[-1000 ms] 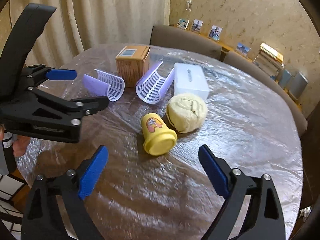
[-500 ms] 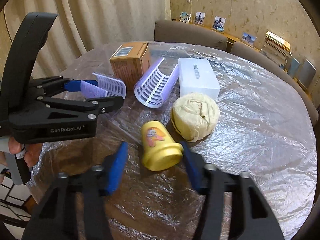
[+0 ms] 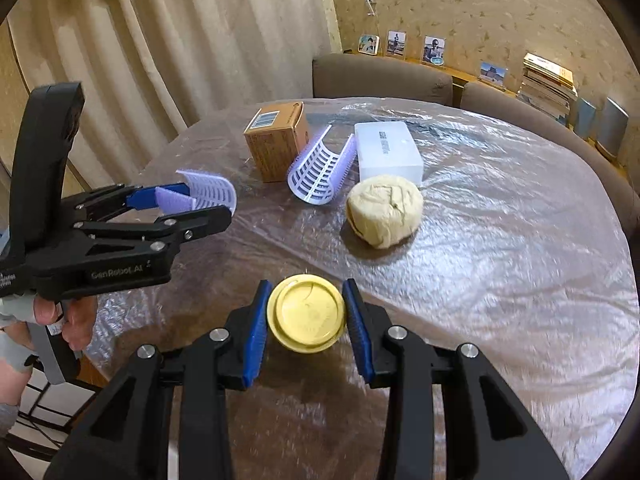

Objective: Collect trash
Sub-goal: 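Grasp the purple hair roller with the left tool while the right tool grasps the yellow-lidded bottle, then carry the roller and the bottle off the table over the white bin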

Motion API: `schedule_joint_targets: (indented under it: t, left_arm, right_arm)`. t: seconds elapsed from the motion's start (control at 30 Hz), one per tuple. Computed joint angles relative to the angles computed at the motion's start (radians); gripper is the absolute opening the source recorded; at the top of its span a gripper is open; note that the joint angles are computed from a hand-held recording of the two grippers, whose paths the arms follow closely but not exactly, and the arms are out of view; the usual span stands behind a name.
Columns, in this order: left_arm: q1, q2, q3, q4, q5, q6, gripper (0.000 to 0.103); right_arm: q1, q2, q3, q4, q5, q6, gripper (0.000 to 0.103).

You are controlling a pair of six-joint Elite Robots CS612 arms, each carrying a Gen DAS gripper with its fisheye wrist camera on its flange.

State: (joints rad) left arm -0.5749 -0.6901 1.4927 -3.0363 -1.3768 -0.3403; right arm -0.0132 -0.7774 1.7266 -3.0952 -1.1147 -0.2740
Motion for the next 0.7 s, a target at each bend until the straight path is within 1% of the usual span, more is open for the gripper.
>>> schedule_joint_targets:
  t: [0.1,0.27,0.43,0.7]
  left_arm:
    - [-0.005,-0.011,0.021,-0.022,-0.013,-0.010,0.072]
    - [-0.018,-0.031,0.056,-0.050,0.002,-0.015,0.072]
    - [-0.029,-0.048,0.090,-0.061,-0.009,-0.021,0.072]
    - [-0.052,-0.074,0.141,-0.077,-0.010,-0.024,0.072]
  right_arm:
    - [-0.007,-0.009,0.020,-0.006,0.016,0.012,0.036]
    - [-0.015,-0.025,0.049,-0.027,0.028,0.013,0.036]
    - [-0.017,-0.043,0.083,-0.054,0.026,0.010,0.036]
    - [-0.031,-0.073,0.138,-0.063,0.026,0.009,0.036]
